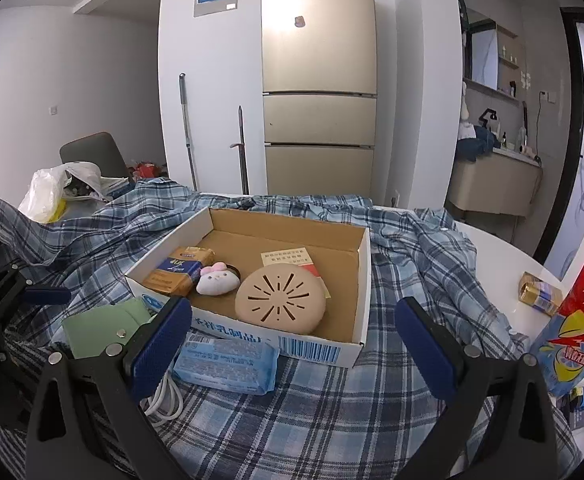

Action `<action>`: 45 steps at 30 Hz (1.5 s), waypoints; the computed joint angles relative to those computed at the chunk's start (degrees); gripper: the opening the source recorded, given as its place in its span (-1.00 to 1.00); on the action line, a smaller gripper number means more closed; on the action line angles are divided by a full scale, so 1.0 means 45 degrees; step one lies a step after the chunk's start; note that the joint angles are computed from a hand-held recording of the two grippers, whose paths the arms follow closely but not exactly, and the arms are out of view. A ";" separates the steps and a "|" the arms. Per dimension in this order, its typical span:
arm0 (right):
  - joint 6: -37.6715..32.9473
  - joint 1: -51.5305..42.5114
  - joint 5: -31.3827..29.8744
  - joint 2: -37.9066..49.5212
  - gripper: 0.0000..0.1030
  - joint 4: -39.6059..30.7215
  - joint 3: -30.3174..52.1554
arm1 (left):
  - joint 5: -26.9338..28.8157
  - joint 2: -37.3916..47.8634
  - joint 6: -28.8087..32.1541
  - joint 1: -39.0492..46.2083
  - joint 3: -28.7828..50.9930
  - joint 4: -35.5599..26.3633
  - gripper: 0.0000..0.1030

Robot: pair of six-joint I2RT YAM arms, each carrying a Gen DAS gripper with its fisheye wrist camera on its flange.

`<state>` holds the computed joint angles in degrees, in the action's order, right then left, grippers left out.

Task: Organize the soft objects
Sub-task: 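Move the left tool to the green pouch and grasp it, then grasp the blue wet-wipes pack with the right tool while the left tool holds the green pouch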

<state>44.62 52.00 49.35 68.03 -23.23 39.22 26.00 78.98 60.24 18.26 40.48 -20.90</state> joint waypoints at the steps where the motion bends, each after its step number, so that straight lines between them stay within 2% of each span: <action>1: -0.0008 -0.0046 -0.0082 -0.0012 0.97 0.0020 -0.0014 | -0.0231 -0.0041 -0.0051 -0.0110 -0.0126 0.0195 1.00; 6: 0.0246 -0.0082 -0.0224 0.0145 0.97 -0.0357 0.0155 | -0.0417 -0.0061 0.0085 -0.0203 -0.0445 0.0654 0.95; 9: 0.0282 -0.0267 -0.0506 0.0290 0.97 -0.0447 0.0222 | -0.0681 0.0115 0.0017 -0.0288 -0.0408 0.0708 0.51; 10: 0.0313 -0.0323 -0.0581 0.0310 0.97 -0.0469 0.0225 | -0.0752 0.0173 0.0018 -0.0303 -0.0383 0.0659 0.43; 15: 0.0515 -0.0378 -0.0637 0.0262 0.97 -0.0625 0.0216 | 0.0157 -0.0155 -0.0237 0.0310 -0.0392 0.0787 0.43; 27: 0.0540 -0.0386 -0.0726 0.0091 0.97 -0.0566 0.0132 | 0.4684 -0.0400 -0.0669 0.2621 0.1019 -0.1156 0.41; 33: 0.0384 -0.0435 -0.0824 0.0024 0.97 -0.0444 0.0078 | 0.6068 -0.0650 -0.1830 0.3183 0.0774 -0.0341 0.41; 37: 0.0111 -0.0833 -0.1666 -0.0075 0.97 -0.0279 0.0038 | 0.6384 -0.0372 -0.2544 0.3268 0.0800 0.0106 0.41; 41: 0.0503 -0.1816 -0.3583 0.0075 0.97 -0.0717 0.0466 | 0.6657 -0.0323 -0.2869 0.3523 0.0830 0.0279 0.41; 45: 0.1187 -0.2722 -0.5566 0.2380 0.97 -0.3210 0.2715 | 0.6685 -0.0414 -0.3091 0.3605 0.0726 0.0545 0.41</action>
